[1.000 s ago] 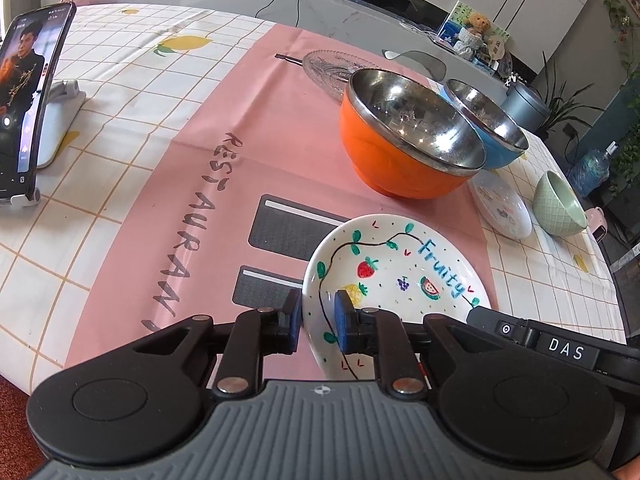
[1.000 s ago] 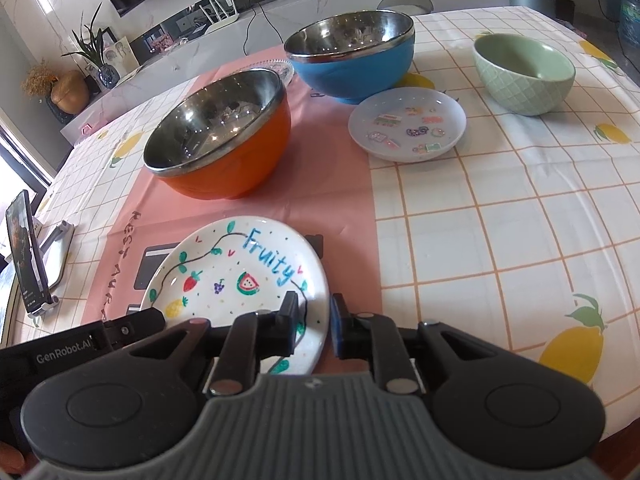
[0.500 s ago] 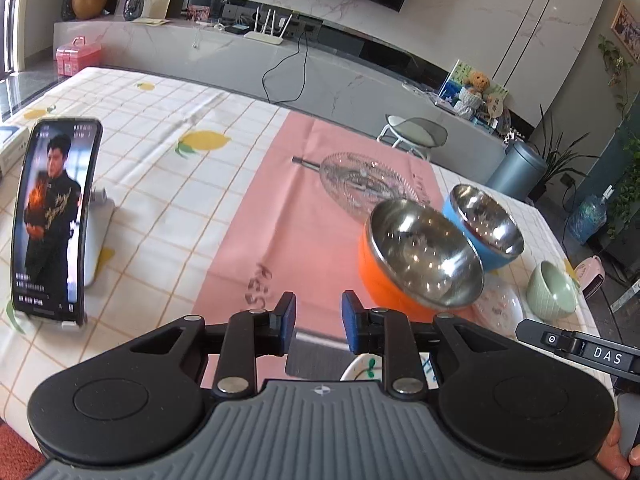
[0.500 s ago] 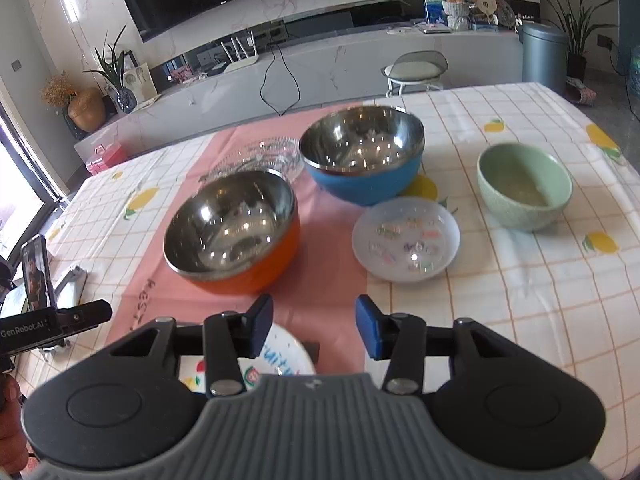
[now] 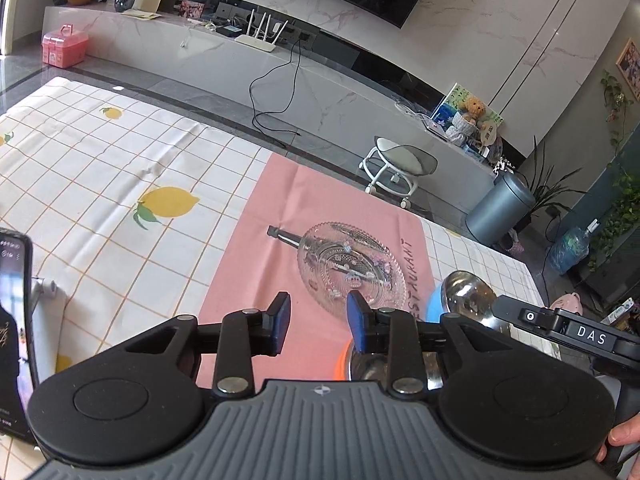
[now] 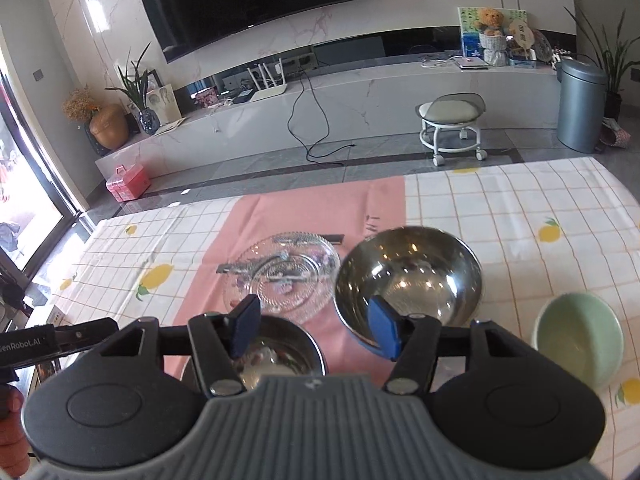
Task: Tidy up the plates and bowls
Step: 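Reach both grippers to the clear glass plate rim and close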
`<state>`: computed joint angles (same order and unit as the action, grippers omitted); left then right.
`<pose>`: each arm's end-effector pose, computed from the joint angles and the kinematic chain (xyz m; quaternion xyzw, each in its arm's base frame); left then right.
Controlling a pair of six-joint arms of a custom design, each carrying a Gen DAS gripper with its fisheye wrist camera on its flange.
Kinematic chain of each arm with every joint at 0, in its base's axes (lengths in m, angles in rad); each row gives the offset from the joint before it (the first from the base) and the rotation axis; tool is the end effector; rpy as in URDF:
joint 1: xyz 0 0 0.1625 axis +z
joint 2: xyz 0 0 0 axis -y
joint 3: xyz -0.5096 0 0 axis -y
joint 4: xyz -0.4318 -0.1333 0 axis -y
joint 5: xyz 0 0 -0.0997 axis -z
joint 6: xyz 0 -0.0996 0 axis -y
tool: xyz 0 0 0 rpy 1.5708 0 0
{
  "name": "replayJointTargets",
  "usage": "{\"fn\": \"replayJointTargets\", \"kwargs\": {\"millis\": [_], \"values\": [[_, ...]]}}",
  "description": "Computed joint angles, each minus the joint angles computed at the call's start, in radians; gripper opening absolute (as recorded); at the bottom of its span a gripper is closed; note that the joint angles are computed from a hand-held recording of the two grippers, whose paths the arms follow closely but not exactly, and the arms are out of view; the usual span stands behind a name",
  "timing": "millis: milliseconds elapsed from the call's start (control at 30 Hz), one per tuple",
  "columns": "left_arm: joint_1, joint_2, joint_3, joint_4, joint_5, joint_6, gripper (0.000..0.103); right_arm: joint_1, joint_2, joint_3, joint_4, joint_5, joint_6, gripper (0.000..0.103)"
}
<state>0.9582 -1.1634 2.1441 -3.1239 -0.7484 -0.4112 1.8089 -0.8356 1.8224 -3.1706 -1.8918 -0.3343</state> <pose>-0.1548 -0.5790 0.2686 -0.0239 0.8862 -0.4134 0.2075 0.2678 -0.6716 0.1603 0.2194 -0.9165 0.2902 0.1665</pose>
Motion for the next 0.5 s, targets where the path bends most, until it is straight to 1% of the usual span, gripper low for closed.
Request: {"fn": "replayJointTargets", "kwargs": {"millis": [133, 200, 267, 333, 367, 400, 433, 467, 500], "values": [[0.054, 0.044, -0.066, -0.003, -0.046, 0.002, 0.036, 0.007, 0.075, -0.146, 0.142, 0.021, -0.029, 0.060], [0.094, 0.065, -0.101, 0.009, -0.101, 0.005, 0.036, 0.005, 0.121, -0.233, 0.239, 0.027, -0.058, 0.060], [0.128, 0.083, -0.133, 0.036, -0.144, -0.017, 0.036, -0.002, 0.170, -0.326, 0.346, 0.024, -0.072, 0.059], [0.154, 0.102, -0.156, 0.037, -0.178, -0.009, 0.041, -0.011, 0.217, -0.427, 0.482, 0.022, -0.076, 0.058], [0.165, 0.113, -0.167, 0.037, -0.188, -0.010, 0.043, -0.017, 0.243, -0.484, 0.553, 0.017, -0.076, 0.058], [0.175, 0.123, -0.177, 0.038, -0.194, -0.011, 0.045, -0.018, 0.265, -0.523, 0.582, -0.003, -0.072, 0.058], [0.187, 0.133, -0.186, 0.042, -0.206, -0.014, 0.045, -0.019, 0.286, -0.561, 0.612, -0.030, -0.069, 0.058], [0.195, 0.140, -0.194, 0.051, -0.213, -0.025, 0.045, -0.021, 0.310, -0.609, 0.668, -0.057, -0.063, 0.058], [0.204, 0.147, -0.202, 0.060, -0.222, -0.038, 0.045, -0.025, 0.330, -0.653, 0.723, -0.067, -0.052, 0.057]]}}
